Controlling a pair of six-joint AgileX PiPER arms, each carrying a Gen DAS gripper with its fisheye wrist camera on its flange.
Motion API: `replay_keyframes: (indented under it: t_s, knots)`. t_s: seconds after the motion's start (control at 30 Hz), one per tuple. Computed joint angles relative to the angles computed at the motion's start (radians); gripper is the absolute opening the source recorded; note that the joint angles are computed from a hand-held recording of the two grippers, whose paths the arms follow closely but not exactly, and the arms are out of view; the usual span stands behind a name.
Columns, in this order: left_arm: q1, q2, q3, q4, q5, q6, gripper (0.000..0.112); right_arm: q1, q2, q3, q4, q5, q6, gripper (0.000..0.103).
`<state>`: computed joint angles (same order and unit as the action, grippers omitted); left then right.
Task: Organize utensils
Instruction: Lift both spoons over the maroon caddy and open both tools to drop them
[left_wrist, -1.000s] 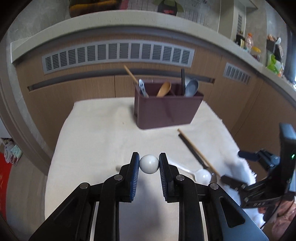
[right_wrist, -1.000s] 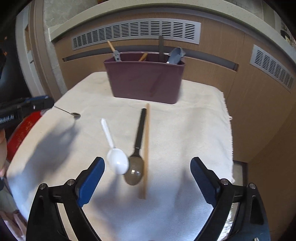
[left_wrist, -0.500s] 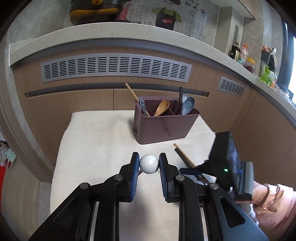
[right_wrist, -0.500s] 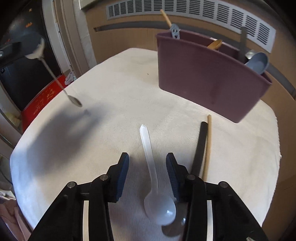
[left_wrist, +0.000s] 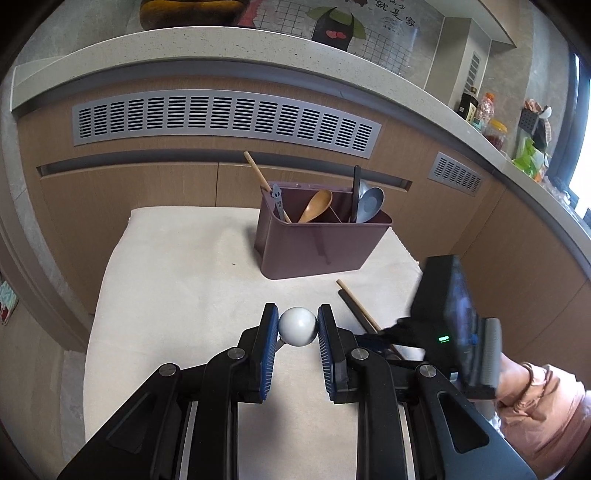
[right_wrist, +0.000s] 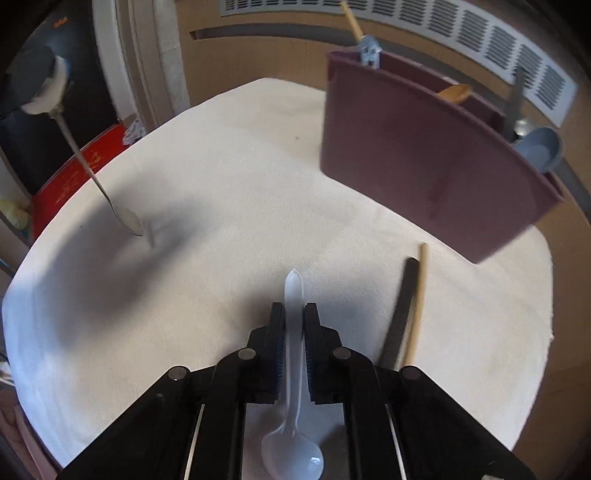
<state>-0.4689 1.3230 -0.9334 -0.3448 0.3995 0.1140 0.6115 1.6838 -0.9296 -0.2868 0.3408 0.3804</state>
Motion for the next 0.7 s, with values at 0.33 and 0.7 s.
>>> replay_keyframes:
  t_s: [0.33,0.7]
  knots:
    - [-0.052,0.002,-0.029,0.016,0.014,-0.039,0.023,-0.065,-0.382,0.213,0.051,-0.043,0.092,0.009]
    - [-0.074,0.046,-0.339,-0.064,0.137,0.039,0.023,-0.129,-0.554,0.04,-0.124,0.039,0.178,0.009]
